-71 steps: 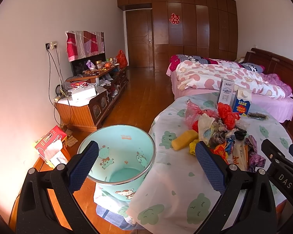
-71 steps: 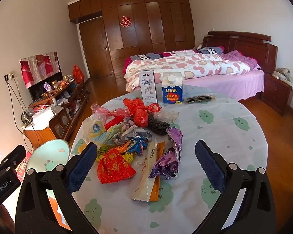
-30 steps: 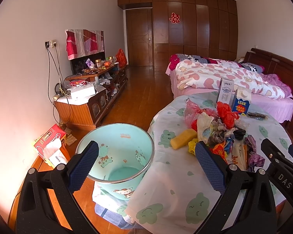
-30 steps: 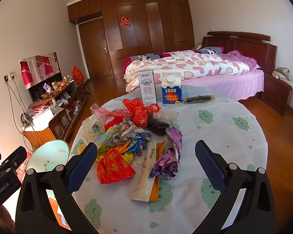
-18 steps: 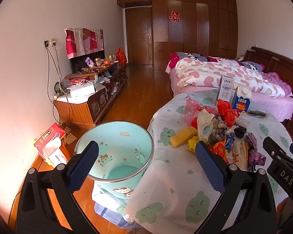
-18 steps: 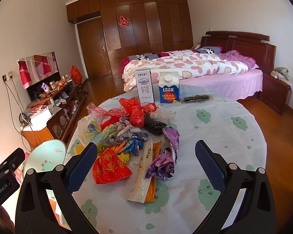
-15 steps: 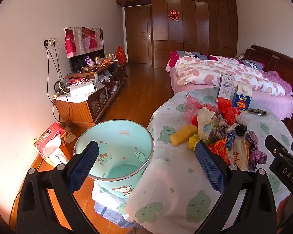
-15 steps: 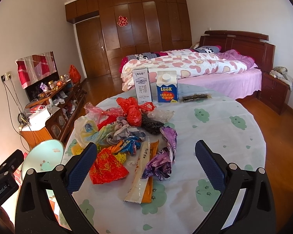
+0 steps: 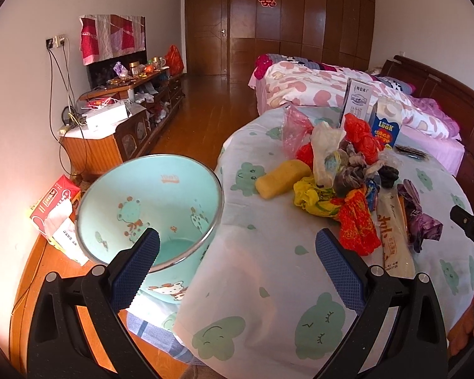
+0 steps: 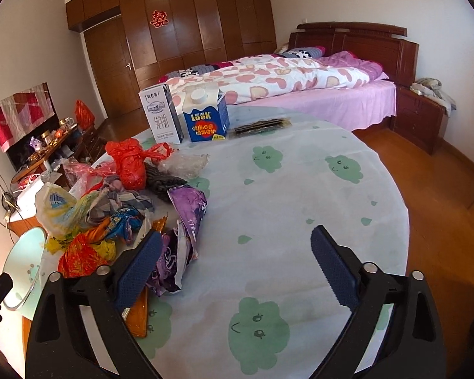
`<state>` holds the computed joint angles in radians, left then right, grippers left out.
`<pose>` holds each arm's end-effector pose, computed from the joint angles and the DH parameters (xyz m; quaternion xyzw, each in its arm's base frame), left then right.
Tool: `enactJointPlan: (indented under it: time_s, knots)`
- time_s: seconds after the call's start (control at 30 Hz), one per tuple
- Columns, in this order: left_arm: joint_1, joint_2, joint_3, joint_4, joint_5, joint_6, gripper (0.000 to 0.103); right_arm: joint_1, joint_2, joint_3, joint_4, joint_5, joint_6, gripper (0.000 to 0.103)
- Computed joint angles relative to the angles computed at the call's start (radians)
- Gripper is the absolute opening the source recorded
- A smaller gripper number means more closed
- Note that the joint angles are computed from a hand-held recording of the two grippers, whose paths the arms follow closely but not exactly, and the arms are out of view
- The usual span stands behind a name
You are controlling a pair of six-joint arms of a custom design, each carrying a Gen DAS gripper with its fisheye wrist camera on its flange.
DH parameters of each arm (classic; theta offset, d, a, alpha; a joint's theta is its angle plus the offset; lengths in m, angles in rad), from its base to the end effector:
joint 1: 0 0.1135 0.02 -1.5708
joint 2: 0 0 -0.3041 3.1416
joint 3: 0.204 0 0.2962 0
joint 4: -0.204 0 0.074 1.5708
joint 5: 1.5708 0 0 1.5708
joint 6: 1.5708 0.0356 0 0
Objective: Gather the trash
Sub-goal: 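Grasp the red wrapper with the left gripper while the right grasps the purple wrapper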
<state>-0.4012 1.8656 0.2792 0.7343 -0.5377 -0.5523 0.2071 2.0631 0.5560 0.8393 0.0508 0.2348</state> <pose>0.2213 -0.0741 0.0348 -0.1613 0.8929 0.0653 0.4153 0.3215 0.0657 0.0280 0.0235 0.8993 0.0733 0.4306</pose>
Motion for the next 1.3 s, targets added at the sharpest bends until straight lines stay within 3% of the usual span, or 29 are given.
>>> enactJointPlan:
  time_s: [0.13,0.23,0.47,0.53,0.67,0.7,0.83,0.97,1.3]
  knots:
    - [0.015,0.052,0.032,0.026,0.068,0.026,0.094,-0.006,0.037,0.054,-0.056,-0.022,-0.036,0.082]
    - [0.010,0.042,0.082,-0.016,0.105,0.057,0.087,-0.013,0.053,0.105,-0.127,-0.073,-0.040,0.076]
    - [-0.039,0.109,0.253,-0.122,0.193,0.102,0.081,-0.011,0.107,0.235,-0.288,-0.167,-0.050,0.071]
    - [-0.050,0.145,0.300,-0.150,0.215,0.111,0.073,-0.015,0.120,0.258,-0.318,-0.199,-0.047,0.067]
    - [-0.055,0.200,0.361,-0.190,0.263,0.112,0.054,-0.022,0.127,0.273,-0.347,-0.252,-0.062,0.043]
    - [-0.052,0.207,0.365,-0.190,0.272,0.110,0.044,-0.024,0.125,0.273,-0.352,-0.260,-0.063,0.037]
    - [-0.046,0.203,0.338,-0.142,0.290,0.117,0.023,-0.023,0.122,0.264,-0.338,-0.275,-0.082,0.016]
    - [-0.055,0.174,0.306,-0.107,0.286,0.131,0.019,-0.020,0.107,0.240,-0.310,-0.281,-0.088,0.003]
    - [-0.081,-0.033,0.147,-0.004,0.229,0.184,0.017,-0.033,-0.058,0.081,-0.130,-0.202,-0.072,0.001]
